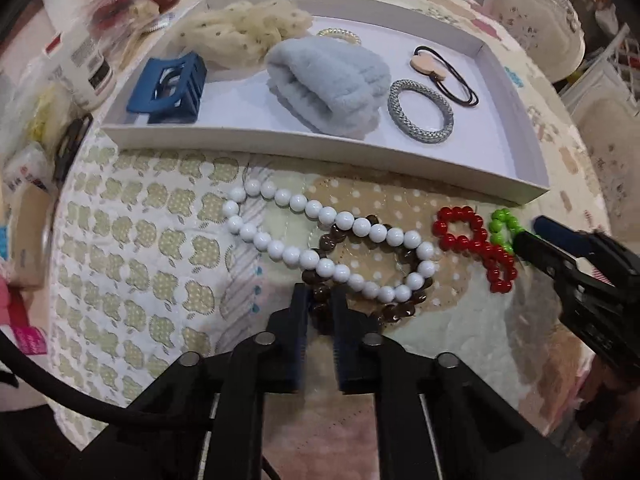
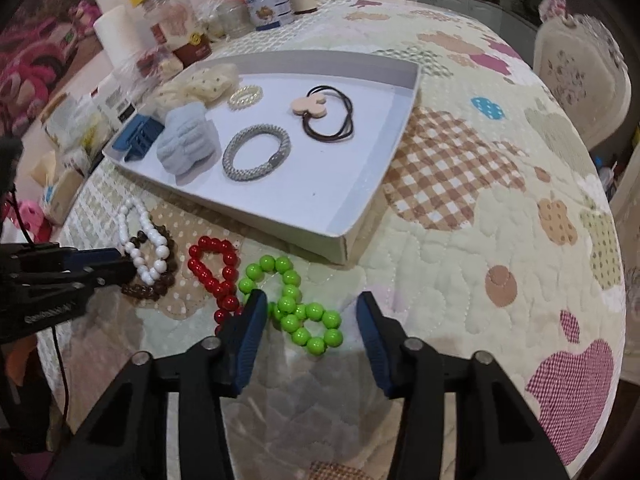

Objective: Organize jewelry
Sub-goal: 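Grasp dark brown bead bracelet with left gripper while right grasps green bead bracelet, then lift both bead bracelets and carry them over the white tray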

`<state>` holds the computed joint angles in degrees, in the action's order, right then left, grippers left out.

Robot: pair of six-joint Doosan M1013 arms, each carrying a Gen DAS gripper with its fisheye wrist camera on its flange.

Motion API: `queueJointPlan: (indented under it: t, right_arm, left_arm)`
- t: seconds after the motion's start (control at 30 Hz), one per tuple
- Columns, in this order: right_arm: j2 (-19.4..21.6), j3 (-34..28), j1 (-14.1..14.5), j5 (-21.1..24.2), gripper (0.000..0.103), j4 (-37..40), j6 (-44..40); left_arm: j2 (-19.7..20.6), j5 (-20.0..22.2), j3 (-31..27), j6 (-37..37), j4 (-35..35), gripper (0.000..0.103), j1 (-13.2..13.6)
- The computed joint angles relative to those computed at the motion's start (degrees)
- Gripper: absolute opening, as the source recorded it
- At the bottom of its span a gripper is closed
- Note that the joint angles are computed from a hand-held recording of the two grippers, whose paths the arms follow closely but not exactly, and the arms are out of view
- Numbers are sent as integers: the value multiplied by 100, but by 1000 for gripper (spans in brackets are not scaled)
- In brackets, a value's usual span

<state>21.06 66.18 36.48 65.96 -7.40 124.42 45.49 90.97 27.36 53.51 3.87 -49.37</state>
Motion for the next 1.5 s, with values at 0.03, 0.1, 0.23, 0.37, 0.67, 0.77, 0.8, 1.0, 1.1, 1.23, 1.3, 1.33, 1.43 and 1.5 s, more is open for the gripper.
queueJointPlan:
  t: [0.03,0.1,0.23,0.37,0.67,0.77,0.8,1.0,1.1,1.23,1.3,1.33,1.43,1.5]
  right_arm:
    - [-8,18,-5,-78,31,1,-31]
    - [53,-63,5,62,11,-69,-163]
    - [-9,-13,1,5,9,8,-271]
    - [-250,163,1,-383,9,-4,-81]
    - [-521,205,-12,-829,9,125,-61]
    - [-554,169,-7,-903,9,121,-68]
    - [-559,151,-10,-921,9,127,-78]
    - [-555,-3,12,-977,9,48,-115]
    - [-539,-77,19,-974,9,-4,-120]
    - [-513,-154,12,-943,9,-29,-147]
    - [-504,-186,10,-927,9,-39,-168]
    - [-496,-201,10,-918,9,-45,-172]
    - [-492,-221,8,-918,9,-44,-183]
    - [-490,-234,11,-925,9,-42,-210]
  left_arm:
    - [-94,-161,174,-43,-155,1,33]
    - [-274,-417,493,-119,-413,0,87]
    - [-699,-910,1161,-260,-757,0,169]
    - [-974,-1172,1463,-324,-781,0,184]
    - [-1286,-1412,1527,-355,-587,0,166]
    - [-1247,-1368,1331,-360,-436,0,135]
    - [-1234,-1361,1274,-363,-377,0,122]
    - [-1037,-1217,788,-335,-31,0,56]
    - [-916,-1097,512,-289,166,0,27]
    - [-750,-949,149,-192,287,0,8]
    - [-719,-949,47,-148,287,0,12]
    - [-728,-968,51,-141,292,0,12]
    - [-744,-996,36,-143,222,0,38]
    - [-777,-1040,71,-172,114,0,68]
